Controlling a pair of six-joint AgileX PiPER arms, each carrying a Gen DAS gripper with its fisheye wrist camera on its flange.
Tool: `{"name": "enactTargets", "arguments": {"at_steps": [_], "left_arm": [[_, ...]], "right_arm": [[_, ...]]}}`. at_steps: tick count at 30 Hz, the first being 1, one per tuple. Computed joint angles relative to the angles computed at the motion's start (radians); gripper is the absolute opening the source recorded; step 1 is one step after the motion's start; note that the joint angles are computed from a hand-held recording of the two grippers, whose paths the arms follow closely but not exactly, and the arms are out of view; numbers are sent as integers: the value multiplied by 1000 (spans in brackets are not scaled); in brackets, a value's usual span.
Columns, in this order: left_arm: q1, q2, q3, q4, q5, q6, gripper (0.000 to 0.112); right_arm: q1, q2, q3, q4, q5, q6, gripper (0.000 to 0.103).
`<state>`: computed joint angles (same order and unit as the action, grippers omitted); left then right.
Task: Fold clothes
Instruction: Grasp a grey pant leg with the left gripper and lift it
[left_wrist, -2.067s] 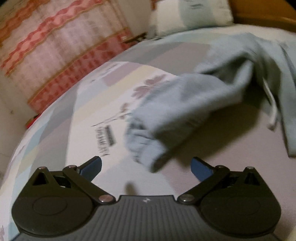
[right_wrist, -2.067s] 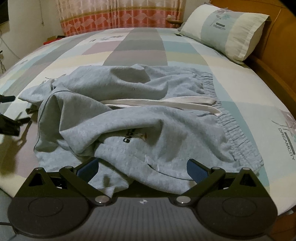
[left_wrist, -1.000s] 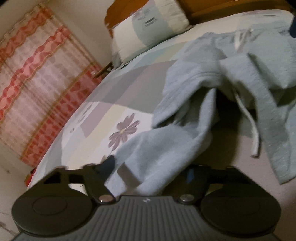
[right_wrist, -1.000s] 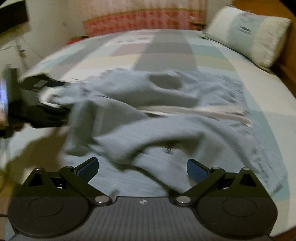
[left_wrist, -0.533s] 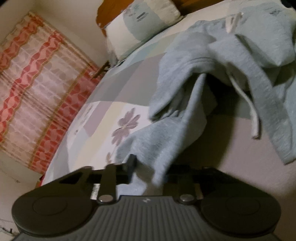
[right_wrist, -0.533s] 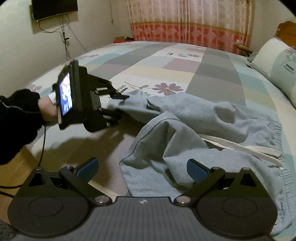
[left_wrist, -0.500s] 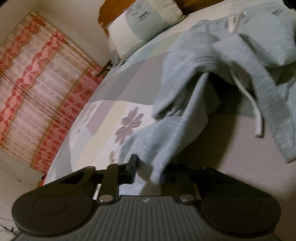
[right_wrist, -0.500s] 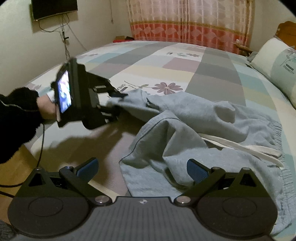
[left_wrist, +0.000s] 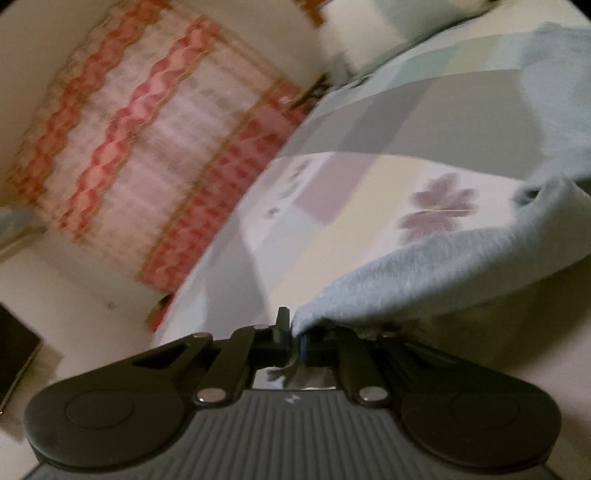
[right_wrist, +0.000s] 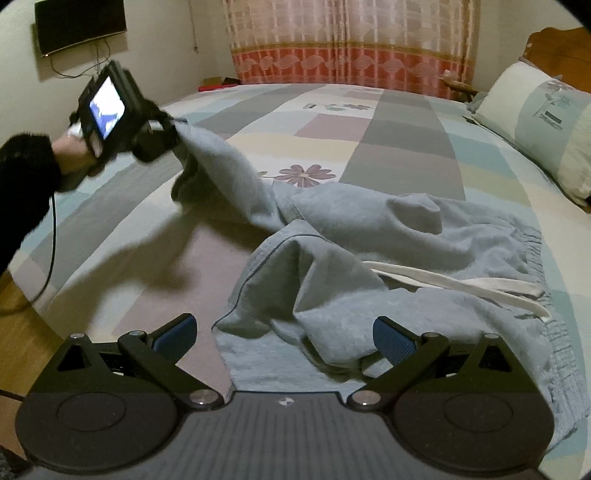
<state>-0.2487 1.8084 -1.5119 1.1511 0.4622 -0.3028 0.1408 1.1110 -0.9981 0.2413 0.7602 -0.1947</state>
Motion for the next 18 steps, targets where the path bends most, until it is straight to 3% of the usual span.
{"name": "enactTargets", "arguments": {"at_steps": [8,12,18], "left_arm": [[89,144,-350,-186,97,164,5],[119,112,-303,-164,17,115,5],[171,54,-62,-94,-55,95,6]], "right_arm": [[-37,11,1,4,0,-1,103],[-44,21,7,16,-9,-4,103],[-36,26,14,18,-9,-20,103]]}}
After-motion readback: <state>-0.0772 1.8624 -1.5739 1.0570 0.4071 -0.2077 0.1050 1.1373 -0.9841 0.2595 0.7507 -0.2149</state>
